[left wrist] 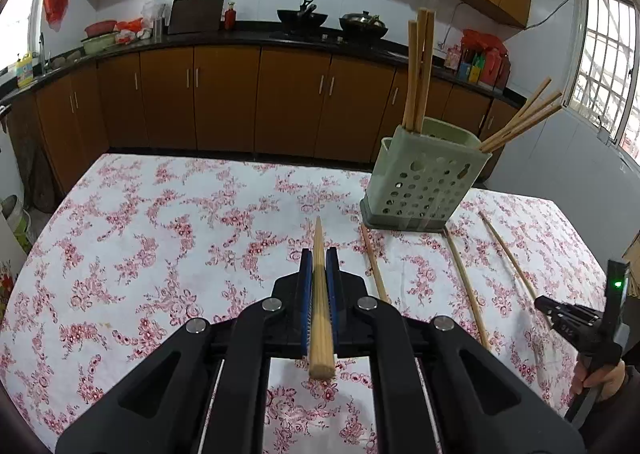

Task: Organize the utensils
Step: 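Lift the left tool's chopstick over the green holder while the right tool carries its chopstick there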

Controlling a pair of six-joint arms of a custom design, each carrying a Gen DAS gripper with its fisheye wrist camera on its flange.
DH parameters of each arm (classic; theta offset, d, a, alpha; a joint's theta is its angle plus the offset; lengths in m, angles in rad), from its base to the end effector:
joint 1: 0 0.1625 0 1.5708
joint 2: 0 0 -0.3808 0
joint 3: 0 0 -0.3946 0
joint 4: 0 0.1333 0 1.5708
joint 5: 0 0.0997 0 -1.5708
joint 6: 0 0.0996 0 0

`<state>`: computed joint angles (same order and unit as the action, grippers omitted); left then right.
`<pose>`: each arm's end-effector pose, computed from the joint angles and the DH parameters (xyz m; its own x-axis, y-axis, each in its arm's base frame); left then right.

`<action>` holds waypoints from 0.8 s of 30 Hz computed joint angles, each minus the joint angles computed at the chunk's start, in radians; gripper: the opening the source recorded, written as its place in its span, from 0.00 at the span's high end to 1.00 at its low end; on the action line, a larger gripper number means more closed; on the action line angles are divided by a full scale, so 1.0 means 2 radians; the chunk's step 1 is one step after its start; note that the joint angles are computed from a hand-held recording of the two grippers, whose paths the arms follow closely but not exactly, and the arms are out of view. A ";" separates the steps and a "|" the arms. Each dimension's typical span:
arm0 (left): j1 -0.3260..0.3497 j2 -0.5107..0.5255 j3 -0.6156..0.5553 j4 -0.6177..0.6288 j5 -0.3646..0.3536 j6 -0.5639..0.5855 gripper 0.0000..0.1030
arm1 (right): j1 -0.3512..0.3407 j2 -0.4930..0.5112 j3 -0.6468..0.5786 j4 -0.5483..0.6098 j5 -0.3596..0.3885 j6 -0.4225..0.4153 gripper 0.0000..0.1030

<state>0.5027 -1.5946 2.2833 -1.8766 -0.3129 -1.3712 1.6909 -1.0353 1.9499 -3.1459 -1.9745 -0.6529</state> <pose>-0.2201 -0.3813 0.2267 -0.7643 -0.3506 -0.5412 0.3211 0.5209 -0.7909 0.1618 -0.5546 0.1662 -0.6907 -0.3737 0.6191 -0.6473 0.7012 -0.2989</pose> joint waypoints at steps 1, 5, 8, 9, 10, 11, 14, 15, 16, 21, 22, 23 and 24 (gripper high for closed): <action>-0.001 -0.001 -0.001 0.004 0.002 -0.002 0.93 | 0.002 -0.005 0.003 -0.007 0.007 -0.003 0.93; -0.009 -0.001 -0.008 0.037 0.013 -0.019 0.93 | 0.011 -0.023 0.010 -0.035 0.035 -0.010 0.93; -0.013 -0.002 -0.012 0.052 0.019 -0.030 0.93 | 0.018 -0.035 0.013 -0.053 0.057 -0.010 0.93; -0.014 -0.002 -0.012 0.053 0.020 -0.030 0.93 | 0.020 -0.039 0.013 -0.055 0.064 -0.010 0.93; -0.015 -0.002 -0.013 0.057 0.022 -0.031 0.93 | 0.023 -0.041 0.013 -0.058 0.070 -0.009 0.93; -0.015 -0.001 -0.014 0.058 0.023 -0.032 0.93 | 0.024 -0.044 0.012 -0.061 0.077 -0.008 0.93; -0.017 -0.001 -0.014 0.056 0.026 -0.031 0.93 | 0.029 -0.049 0.010 -0.063 0.087 -0.004 0.93; -0.018 -0.001 -0.014 0.056 0.028 -0.031 0.93 | 0.030 -0.050 0.010 -0.065 0.090 -0.001 0.93; -0.019 -0.001 -0.014 0.056 0.030 -0.032 0.93 | 0.031 -0.050 0.008 -0.066 0.092 0.001 0.93; -0.023 0.001 -0.018 0.065 0.040 -0.035 0.93 | 0.036 -0.053 0.005 -0.069 0.100 0.005 0.93; -0.023 0.001 -0.018 0.066 0.041 -0.035 0.93 | 0.037 -0.053 0.004 -0.069 0.101 0.005 0.93; -0.023 0.001 -0.019 0.066 0.041 -0.034 0.93 | 0.038 -0.052 0.003 -0.070 0.102 0.005 0.93; -0.023 0.001 -0.020 0.067 0.042 -0.034 0.93 | 0.038 -0.052 0.002 -0.071 0.102 0.005 0.93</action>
<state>0.4573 -1.5919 2.2442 -1.7431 -0.2293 -1.4401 1.7675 -1.1387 1.9545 -3.2876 -1.7699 -0.6421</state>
